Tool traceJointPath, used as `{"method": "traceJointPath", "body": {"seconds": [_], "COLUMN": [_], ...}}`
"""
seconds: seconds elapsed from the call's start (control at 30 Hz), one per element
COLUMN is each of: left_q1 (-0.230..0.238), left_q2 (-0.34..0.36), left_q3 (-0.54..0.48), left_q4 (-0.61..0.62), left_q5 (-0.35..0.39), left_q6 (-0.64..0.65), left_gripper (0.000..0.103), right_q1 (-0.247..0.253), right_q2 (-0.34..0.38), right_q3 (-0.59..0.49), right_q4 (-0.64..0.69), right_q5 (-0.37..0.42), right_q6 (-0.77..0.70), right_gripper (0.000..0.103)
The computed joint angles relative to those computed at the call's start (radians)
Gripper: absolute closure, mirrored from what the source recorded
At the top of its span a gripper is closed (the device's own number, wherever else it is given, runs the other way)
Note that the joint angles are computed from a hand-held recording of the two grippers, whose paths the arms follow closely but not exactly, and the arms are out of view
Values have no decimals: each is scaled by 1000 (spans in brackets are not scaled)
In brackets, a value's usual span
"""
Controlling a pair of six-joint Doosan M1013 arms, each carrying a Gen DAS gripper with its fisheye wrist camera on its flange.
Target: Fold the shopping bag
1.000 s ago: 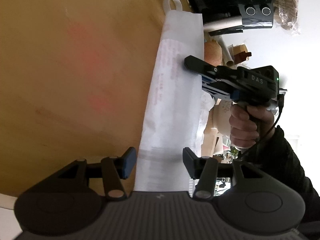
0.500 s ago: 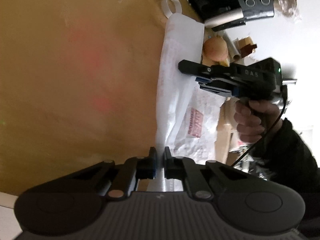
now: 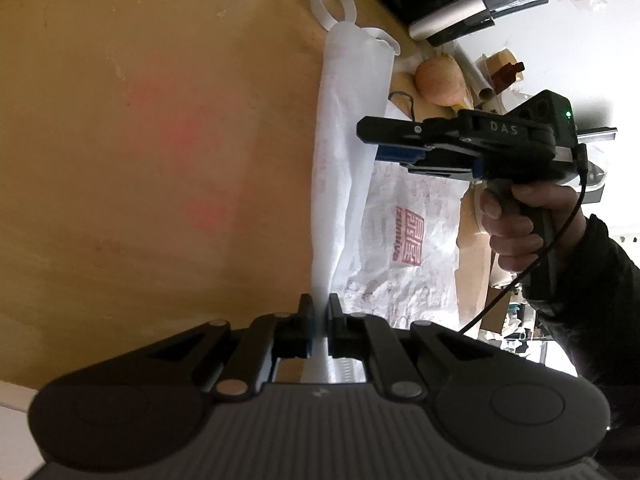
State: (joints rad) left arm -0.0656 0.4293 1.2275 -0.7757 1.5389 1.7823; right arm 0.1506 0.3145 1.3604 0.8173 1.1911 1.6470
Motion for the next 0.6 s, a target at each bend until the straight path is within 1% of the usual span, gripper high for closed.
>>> {"method": "traceJointPath", "body": {"seconds": [0.13,0.4,0.5,0.6], "left_q1": [-12,-42,-62,-83], "left_q2": [-6,-19,-28,-32], "left_q3": [-6,-20,-28,-40], "left_q4": [39,136,203,261], "left_q5": [-10,-28,-44,-50], "left_q6": [-1,-8,14,8], "left_gripper": [99,99,99,99], "right_q1": [-6,-7,-3,4], "right_q2": [-10,-21,-20,-16], "right_q3": [9,1,-10,-29], "right_q4": [-3,-14,-24,-52], "right_q5": [-14,-19,-16,-5], "right_q6": [4,11,16,43], "right_gripper": [62,61,61,61]}}
